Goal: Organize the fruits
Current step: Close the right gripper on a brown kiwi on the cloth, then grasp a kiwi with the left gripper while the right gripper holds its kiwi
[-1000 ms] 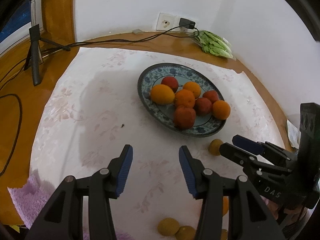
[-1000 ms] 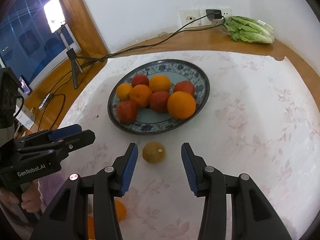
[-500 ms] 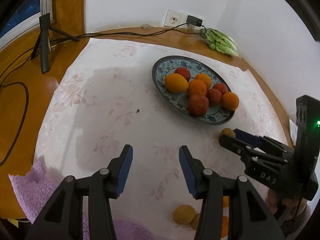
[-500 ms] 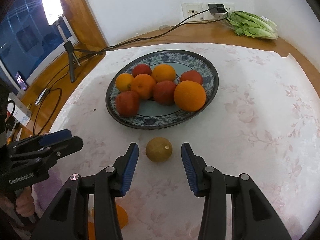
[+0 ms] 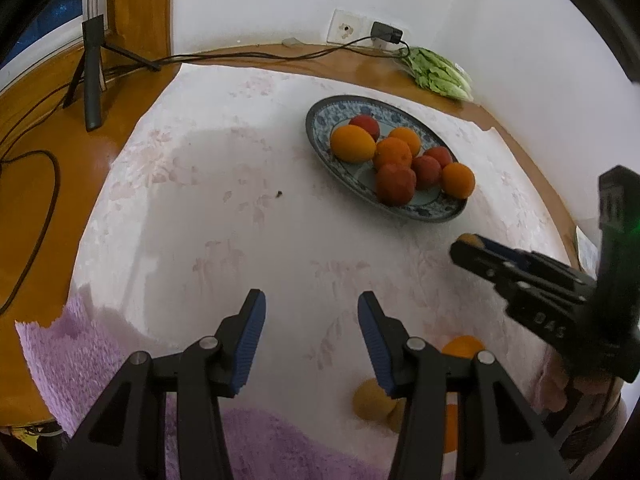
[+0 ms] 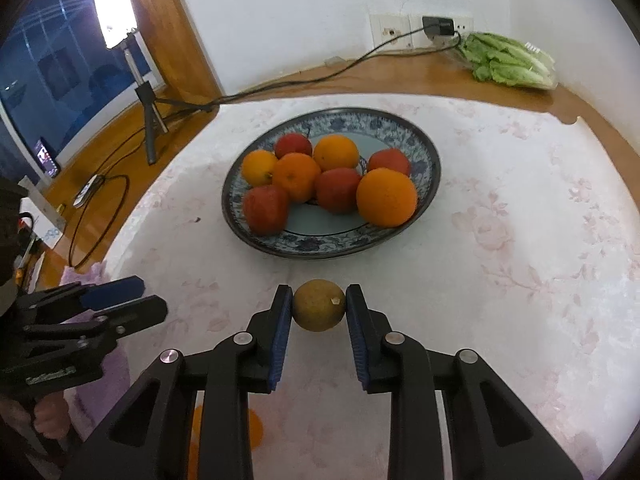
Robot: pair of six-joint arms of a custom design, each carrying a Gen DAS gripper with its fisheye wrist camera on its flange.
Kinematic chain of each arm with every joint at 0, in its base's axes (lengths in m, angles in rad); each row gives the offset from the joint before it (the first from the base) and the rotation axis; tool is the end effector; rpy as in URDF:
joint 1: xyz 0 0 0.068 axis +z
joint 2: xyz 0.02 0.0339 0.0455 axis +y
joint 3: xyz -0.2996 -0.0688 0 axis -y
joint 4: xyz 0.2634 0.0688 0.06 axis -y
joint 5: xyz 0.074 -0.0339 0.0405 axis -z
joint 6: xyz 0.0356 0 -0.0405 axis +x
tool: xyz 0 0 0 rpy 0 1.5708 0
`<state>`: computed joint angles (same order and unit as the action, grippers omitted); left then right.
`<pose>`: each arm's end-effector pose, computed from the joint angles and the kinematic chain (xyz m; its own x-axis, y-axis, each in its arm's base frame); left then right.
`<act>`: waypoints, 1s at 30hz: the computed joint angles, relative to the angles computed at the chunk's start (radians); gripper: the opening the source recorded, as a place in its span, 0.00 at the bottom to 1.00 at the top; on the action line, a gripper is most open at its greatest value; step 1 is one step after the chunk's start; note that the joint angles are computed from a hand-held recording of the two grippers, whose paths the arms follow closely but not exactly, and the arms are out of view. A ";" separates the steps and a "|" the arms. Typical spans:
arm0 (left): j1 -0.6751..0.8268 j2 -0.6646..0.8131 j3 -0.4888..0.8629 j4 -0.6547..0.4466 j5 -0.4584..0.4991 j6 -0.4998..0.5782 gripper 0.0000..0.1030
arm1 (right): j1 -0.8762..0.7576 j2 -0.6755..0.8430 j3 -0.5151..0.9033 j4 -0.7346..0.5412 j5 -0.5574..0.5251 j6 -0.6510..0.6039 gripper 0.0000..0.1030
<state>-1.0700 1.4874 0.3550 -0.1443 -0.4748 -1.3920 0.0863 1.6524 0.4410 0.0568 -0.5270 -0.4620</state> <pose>0.1064 -0.1604 0.0979 -0.7868 -0.3853 -0.4821 -0.3248 0.9228 -0.2074 0.2332 0.0381 0.0908 -0.6922 -0.4466 -0.5669 -0.6542 0.7200 0.2316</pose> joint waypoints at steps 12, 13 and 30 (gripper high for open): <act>-0.165 -0.005 0.046 -0.105 -0.036 -0.131 0.49 | -0.176 -0.122 -0.059 -0.152 -0.060 -0.168 0.28; -0.177 0.000 0.049 -0.104 -0.036 -0.137 0.49 | -0.199 -0.128 -0.062 -0.168 -0.069 -0.188 0.28; -0.215 0.121 0.089 -0.020 -0.008 -0.148 0.32 | -0.308 -0.139 -0.089 -0.227 -0.122 -0.307 0.28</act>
<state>-1.2852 1.6087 0.4437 -0.1647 -0.4824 -1.5404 -0.2221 1.5130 0.3518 -0.1704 -0.6487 -0.7691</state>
